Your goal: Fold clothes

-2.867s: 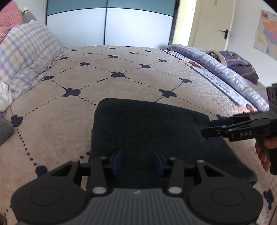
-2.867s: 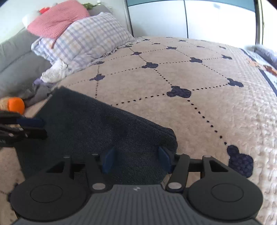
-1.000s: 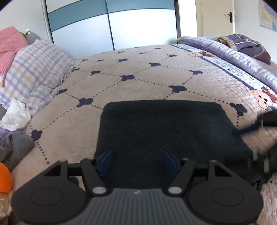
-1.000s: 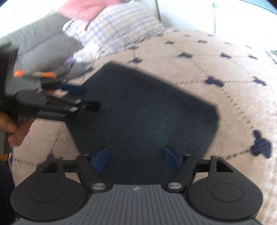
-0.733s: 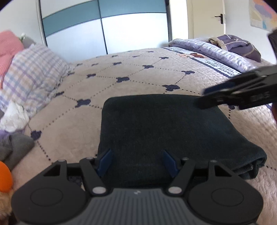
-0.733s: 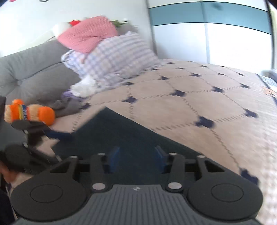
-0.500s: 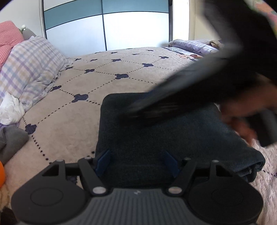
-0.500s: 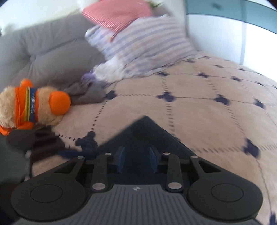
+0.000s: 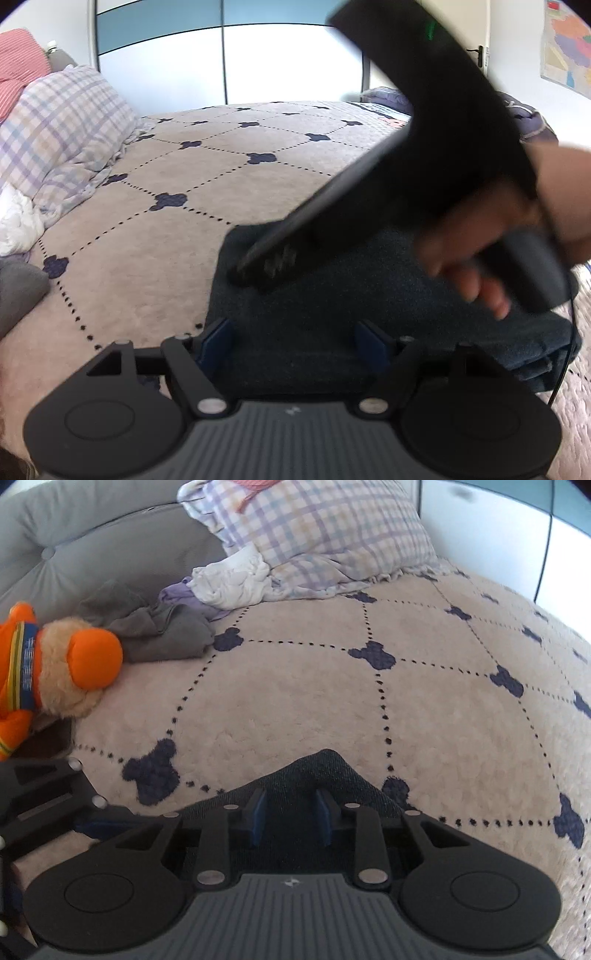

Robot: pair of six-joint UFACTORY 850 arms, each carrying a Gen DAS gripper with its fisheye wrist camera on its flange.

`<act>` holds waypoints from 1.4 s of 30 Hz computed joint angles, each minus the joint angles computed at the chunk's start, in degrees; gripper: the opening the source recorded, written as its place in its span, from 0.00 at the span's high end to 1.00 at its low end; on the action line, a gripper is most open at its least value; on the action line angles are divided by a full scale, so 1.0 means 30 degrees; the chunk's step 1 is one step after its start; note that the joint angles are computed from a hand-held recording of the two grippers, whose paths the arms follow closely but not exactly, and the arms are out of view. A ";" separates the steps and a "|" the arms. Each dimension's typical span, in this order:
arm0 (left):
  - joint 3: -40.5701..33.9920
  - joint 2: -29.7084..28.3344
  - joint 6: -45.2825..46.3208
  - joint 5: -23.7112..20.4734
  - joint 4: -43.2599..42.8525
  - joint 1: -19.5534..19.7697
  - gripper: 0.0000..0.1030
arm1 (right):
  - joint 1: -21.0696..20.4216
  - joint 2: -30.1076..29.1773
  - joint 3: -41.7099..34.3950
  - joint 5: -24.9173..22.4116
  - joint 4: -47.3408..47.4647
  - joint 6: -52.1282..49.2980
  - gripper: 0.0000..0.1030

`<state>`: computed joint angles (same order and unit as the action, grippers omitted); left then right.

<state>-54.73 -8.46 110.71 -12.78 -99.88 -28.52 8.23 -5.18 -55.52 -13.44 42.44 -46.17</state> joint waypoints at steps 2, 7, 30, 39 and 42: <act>0.0012 0.0165 -0.1043 -0.0539 0.1248 0.0244 0.25 | -0.0428 0.1397 0.0948 -0.0015 0.0647 0.0420 0.61; -0.0637 0.0191 -0.7973 -0.1732 0.5284 0.1880 0.25 | -0.2617 0.6843 0.4852 -0.0368 0.4126 0.1307 0.16; -0.3463 -0.3752 -1.6181 -0.7620 0.7710 0.3787 0.12 | -1.0545 0.8735 1.2512 -1.1640 1.9131 -0.6776 0.14; -0.3671 -0.4519 -1.6156 -0.9561 0.6361 0.4213 0.04 | -0.9696 0.8179 1.2717 -1.2003 2.1503 -0.9180 0.13; -0.3664 -0.4513 -1.5716 -0.9238 0.6501 0.3665 0.01 | -0.9588 0.8010 1.2744 -1.2237 2.1923 -0.9179 0.36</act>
<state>-65.72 -22.00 63.56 -40.49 -80.38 -17.53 -20.54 18.85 -17.29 -50.15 108.21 -73.70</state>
